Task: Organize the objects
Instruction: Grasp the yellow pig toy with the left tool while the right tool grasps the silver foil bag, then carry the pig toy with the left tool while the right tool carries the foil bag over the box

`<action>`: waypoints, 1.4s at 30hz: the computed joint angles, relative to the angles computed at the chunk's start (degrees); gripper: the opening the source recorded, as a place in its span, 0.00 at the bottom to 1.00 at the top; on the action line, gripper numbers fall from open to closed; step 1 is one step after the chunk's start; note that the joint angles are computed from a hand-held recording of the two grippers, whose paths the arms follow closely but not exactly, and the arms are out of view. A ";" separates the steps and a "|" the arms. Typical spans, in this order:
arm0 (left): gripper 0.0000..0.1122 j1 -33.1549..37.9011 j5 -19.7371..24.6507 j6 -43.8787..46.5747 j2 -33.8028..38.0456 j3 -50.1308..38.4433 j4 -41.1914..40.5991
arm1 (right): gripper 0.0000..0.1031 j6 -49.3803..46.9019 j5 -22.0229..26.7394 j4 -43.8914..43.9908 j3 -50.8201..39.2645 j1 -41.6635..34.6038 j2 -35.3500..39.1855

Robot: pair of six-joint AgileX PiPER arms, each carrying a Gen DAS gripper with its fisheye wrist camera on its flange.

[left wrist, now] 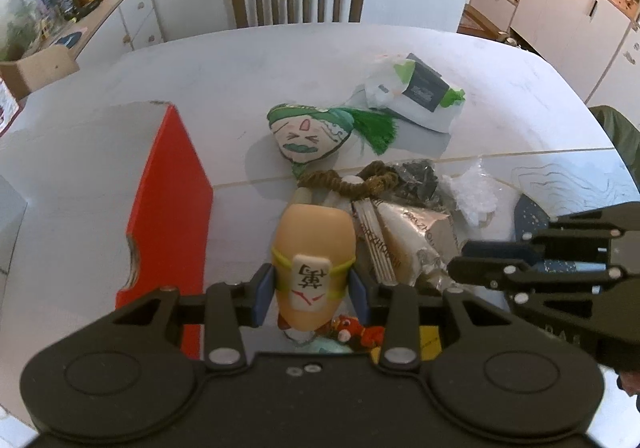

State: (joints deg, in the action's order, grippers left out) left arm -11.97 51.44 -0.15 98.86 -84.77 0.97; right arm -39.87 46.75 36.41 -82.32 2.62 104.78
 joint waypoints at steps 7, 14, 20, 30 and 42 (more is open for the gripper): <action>0.34 0.48 -0.20 -2.13 -1.79 1.36 0.65 | 0.69 6.42 -0.40 -2.83 -2.89 0.59 1.34; 0.34 0.54 0.11 -4.21 -2.67 1.59 1.74 | 0.69 18.15 2.70 -5.70 -9.92 1.90 7.55; 0.34 0.86 0.37 -5.74 -3.15 1.84 1.66 | 0.71 31.39 4.58 -10.68 -14.77 3.73 11.69; 0.34 0.84 1.26 -5.53 -3.98 1.38 0.76 | 0.49 32.70 4.43 -9.58 -14.29 3.56 11.11; 0.34 5.78 6.83 0.07 -6.32 -0.76 -7.85 | 0.49 32.48 9.95 -8.54 -11.89 1.43 3.17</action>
State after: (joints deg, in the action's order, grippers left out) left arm -6.19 58.27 -0.08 92.54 -85.53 -6.88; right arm -7.40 56.70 27.87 -94.21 4.05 107.95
